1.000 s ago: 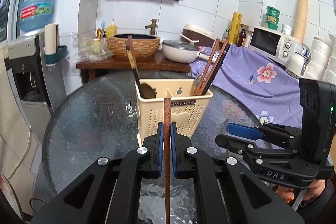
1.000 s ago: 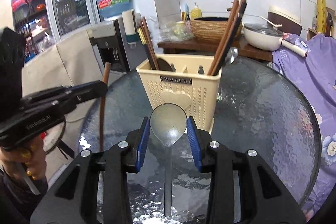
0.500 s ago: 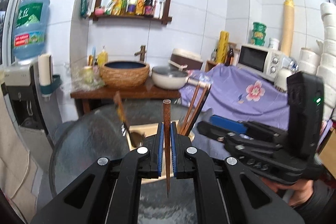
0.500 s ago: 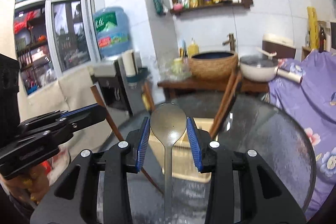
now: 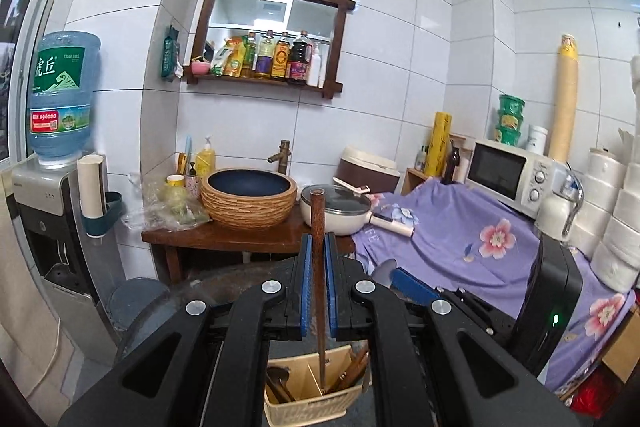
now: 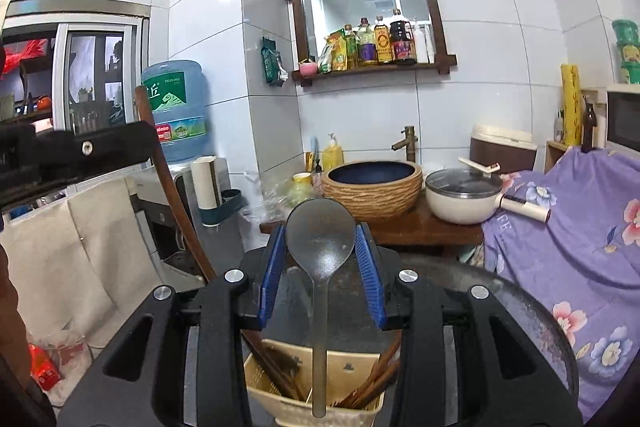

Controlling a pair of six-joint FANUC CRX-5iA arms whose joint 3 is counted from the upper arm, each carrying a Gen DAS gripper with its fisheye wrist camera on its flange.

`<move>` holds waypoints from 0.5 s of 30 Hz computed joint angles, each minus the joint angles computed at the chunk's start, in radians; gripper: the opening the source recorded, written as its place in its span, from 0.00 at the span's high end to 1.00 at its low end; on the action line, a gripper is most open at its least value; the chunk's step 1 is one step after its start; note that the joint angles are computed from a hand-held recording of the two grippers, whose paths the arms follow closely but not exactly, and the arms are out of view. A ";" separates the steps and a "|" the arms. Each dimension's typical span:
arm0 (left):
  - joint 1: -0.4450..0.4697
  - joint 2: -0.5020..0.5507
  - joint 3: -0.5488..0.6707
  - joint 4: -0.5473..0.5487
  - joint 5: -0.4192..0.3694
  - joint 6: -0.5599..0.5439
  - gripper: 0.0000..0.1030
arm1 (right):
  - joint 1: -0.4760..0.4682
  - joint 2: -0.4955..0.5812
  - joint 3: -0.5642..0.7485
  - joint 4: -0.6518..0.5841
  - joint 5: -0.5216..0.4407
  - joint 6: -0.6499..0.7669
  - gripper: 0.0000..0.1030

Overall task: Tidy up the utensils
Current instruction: 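Lower the chopstick and spoon into the beige holder and open both tools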

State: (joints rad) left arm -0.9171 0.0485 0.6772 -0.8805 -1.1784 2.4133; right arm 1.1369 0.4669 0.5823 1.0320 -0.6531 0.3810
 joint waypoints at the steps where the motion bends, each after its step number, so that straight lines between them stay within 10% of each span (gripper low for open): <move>1: 0.004 0.004 0.002 -0.005 -0.002 0.006 0.94 | -0.007 0.009 -0.005 0.045 0.009 -0.028 0.64; 15: 0.025 -0.025 -0.183 -0.030 0.034 0.146 0.94 | -0.058 0.000 -0.237 0.352 0.094 -0.343 0.64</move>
State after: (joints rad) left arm -0.8919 0.0240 0.4942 -0.9108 -1.1447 2.5596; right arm 1.0786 0.4667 0.3458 1.3845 -0.5588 0.0377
